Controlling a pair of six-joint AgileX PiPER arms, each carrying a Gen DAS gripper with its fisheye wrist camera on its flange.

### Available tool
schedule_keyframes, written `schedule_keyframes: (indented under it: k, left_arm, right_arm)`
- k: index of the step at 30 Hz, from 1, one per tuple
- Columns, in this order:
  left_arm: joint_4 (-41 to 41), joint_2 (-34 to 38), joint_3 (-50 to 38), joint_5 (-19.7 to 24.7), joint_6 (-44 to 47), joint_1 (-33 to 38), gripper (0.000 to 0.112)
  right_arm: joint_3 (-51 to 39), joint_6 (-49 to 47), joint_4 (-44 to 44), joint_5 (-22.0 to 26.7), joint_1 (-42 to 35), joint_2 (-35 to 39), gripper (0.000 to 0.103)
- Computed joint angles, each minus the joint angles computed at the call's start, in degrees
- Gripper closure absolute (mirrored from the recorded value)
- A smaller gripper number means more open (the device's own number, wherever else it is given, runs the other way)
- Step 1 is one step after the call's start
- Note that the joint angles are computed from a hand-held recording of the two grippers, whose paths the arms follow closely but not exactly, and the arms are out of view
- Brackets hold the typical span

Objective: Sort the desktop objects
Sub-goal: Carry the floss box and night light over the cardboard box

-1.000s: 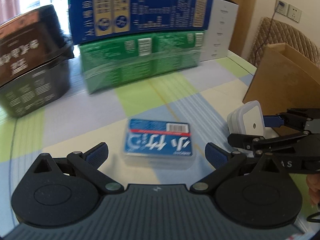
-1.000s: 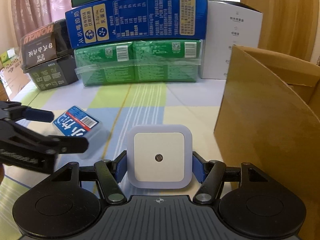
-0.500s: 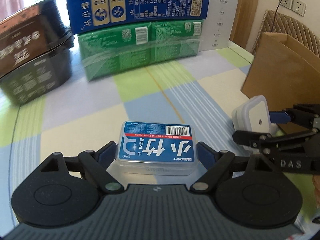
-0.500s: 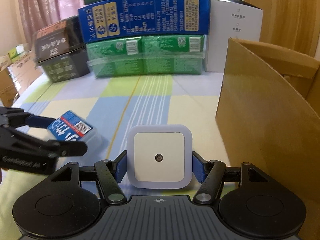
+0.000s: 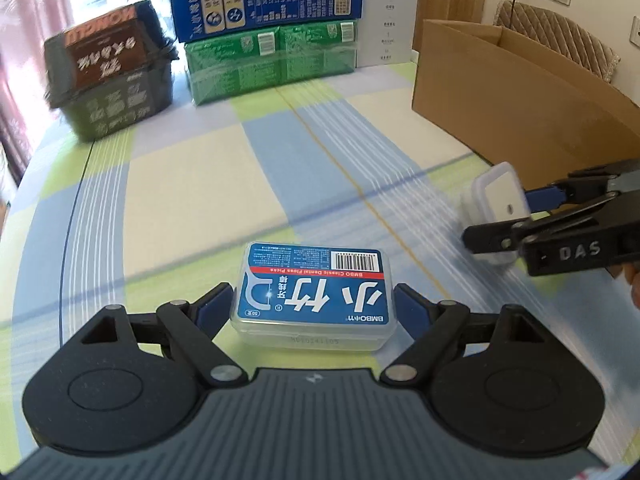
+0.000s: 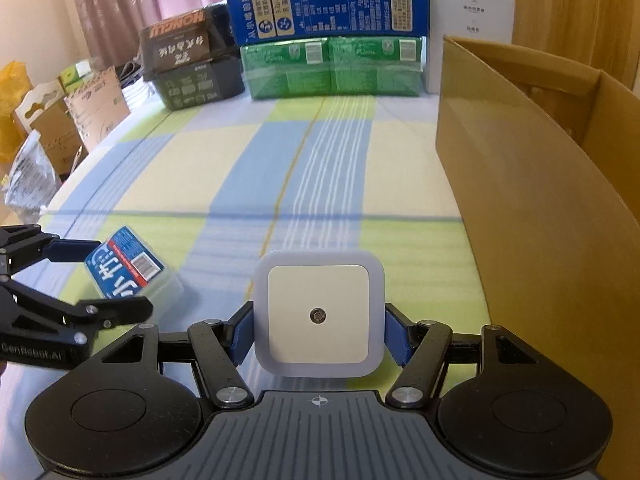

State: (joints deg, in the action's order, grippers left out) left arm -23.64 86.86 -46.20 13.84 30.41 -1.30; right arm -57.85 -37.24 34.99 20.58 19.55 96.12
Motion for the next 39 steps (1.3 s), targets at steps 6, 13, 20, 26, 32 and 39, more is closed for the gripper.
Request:
schedule_keyframes:
  k: [6,13,20,26,32,39]
  left_arm:
    - [7.8,-4.1,5.3,-1.2,-10.4,-0.9,0.029]
    - [28.3,-10.0,7.4,2.1,-33.9,-3.5,0.029]
    - [39.7,-17.8,6.4,11.9,-51.3,-9.3,0.029]
    - [45.0,-25.7,5.9,22.7,-63.4,-16.7,0.029]
    - [50.1,-31.3,4.4,33.8,-74.5,-25.8,0.029]
    - [57.7,-32.8,0.7,45.8,-89.9,-41.0,0.029]
  right_arm:
    - [4.1,-4.0,1.9,-0.7,-0.5,-2.9,0.041]
    - [8.5,-6.2,3.0,1.0,-1.5,-9.0,0.041]
    - [12.1,-0.6,-1.5,5.2,-1.9,-17.4,0.041]
    - [13.0,3.5,-4.7,10.8,-2.0,-25.8,0.041]
    - [12.8,5.4,-6.8,16.3,-3.7,-32.5,0.041]
    - [11.5,0.9,-4.8,24.6,-10.7,-37.9,0.041]
